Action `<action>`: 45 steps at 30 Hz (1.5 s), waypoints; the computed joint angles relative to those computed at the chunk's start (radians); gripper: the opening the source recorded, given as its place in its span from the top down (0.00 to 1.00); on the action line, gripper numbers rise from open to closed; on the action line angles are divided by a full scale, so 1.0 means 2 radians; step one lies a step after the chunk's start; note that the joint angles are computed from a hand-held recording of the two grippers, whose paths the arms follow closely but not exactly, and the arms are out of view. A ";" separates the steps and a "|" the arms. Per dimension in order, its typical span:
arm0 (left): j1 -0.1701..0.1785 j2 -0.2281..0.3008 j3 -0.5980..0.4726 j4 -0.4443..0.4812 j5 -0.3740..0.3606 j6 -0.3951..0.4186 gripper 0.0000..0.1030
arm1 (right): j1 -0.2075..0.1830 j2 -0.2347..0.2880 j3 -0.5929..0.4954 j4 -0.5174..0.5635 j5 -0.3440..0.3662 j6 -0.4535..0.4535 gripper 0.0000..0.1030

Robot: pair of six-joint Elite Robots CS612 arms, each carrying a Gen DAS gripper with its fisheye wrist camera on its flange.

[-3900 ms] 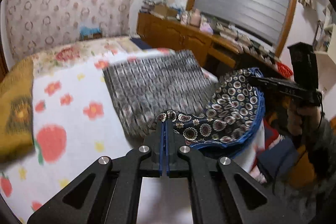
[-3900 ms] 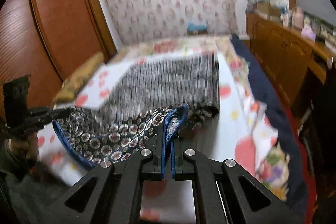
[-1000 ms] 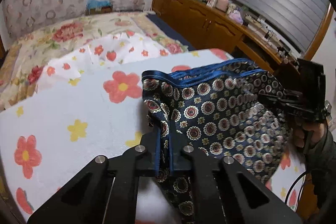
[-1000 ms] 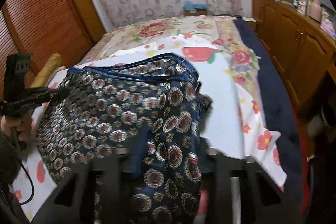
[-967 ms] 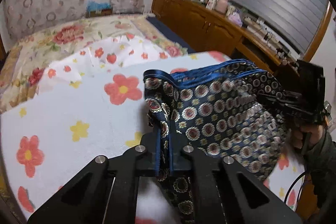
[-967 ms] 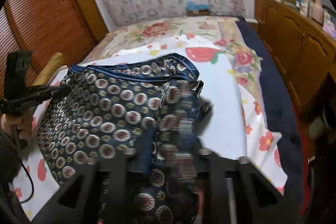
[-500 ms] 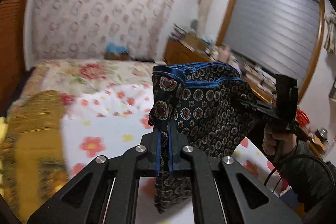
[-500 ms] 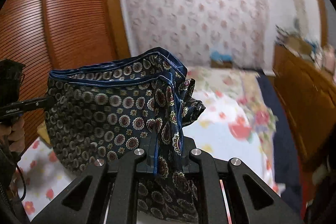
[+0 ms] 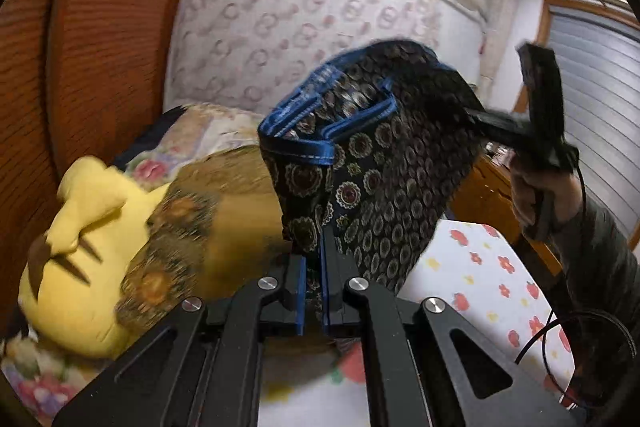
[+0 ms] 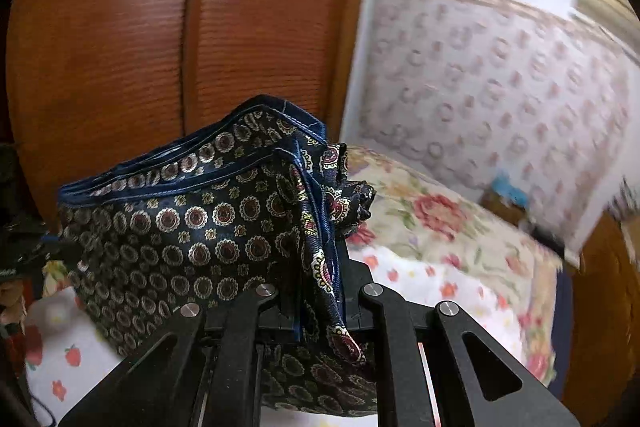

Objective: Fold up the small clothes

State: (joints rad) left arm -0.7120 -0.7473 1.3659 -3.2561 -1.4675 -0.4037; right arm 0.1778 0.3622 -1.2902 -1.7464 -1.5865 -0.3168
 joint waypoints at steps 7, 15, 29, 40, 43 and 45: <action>0.008 0.005 0.015 0.010 0.027 -0.032 0.94 | 0.013 -0.063 0.144 -0.046 0.009 -0.063 0.88; 0.015 0.007 0.022 0.041 0.040 -0.050 0.94 | 0.018 -0.105 0.254 -0.072 0.010 -0.059 0.86; 0.004 -0.017 0.047 0.021 0.079 0.007 0.17 | 0.004 -0.044 0.087 -0.014 0.007 0.054 0.49; -0.023 -0.030 0.053 -0.013 0.106 0.069 0.15 | 0.011 0.062 -0.145 0.087 -0.039 0.133 0.49; -0.030 -0.031 0.052 -0.016 0.106 0.080 0.15 | 0.018 0.085 -0.189 0.091 -0.067 0.152 0.49; -0.036 -0.031 0.051 -0.021 0.105 0.089 0.15 | 0.026 0.100 -0.213 0.089 -0.087 0.163 0.42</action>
